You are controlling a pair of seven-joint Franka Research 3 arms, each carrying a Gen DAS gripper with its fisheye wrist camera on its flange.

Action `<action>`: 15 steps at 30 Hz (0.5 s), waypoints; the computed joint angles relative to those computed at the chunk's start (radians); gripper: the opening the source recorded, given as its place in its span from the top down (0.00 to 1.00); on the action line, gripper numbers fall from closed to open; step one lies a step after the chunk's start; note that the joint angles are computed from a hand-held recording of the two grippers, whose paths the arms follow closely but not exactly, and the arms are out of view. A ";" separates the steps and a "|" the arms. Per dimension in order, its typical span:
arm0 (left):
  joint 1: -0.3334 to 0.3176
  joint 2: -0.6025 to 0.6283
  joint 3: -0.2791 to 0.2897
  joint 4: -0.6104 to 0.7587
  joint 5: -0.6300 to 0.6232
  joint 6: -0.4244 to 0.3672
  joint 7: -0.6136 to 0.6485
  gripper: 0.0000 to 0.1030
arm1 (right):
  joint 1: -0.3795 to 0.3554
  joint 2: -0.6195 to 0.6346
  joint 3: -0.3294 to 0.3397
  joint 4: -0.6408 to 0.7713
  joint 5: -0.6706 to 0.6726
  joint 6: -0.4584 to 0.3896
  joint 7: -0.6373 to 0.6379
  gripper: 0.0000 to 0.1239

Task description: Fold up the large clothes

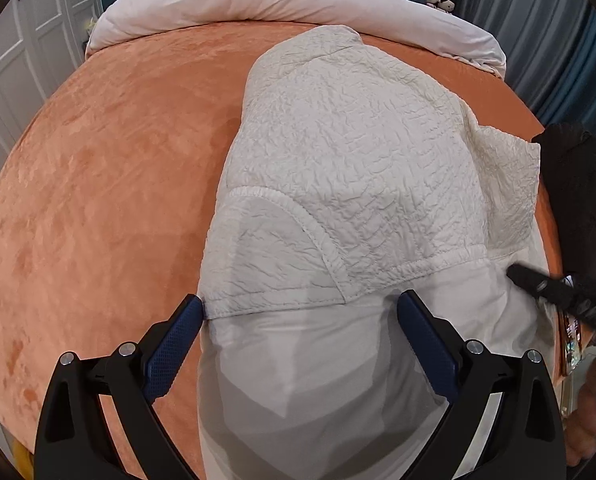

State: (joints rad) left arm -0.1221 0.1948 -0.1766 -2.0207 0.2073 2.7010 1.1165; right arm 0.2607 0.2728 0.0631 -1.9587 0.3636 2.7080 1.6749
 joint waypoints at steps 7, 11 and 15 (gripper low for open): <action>0.001 -0.009 -0.001 -0.003 0.007 -0.016 0.002 0.06 | 0.015 -0.098 -0.005 -0.095 0.003 0.079 0.045 0.90; 0.018 -0.016 -0.016 0.000 -0.066 -0.030 0.048 0.06 | 0.044 -0.160 -0.047 -0.162 -0.157 0.158 0.180 0.68; 0.064 -0.059 -0.042 -0.035 -0.273 -0.007 0.180 0.07 | 0.003 -0.159 -0.025 -0.186 -0.091 0.175 0.117 0.46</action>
State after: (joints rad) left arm -0.0578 0.1361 -0.2188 -2.0557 -0.0656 2.6943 1.2961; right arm 0.2633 0.1134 0.0380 -2.1451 0.2723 2.8827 1.7915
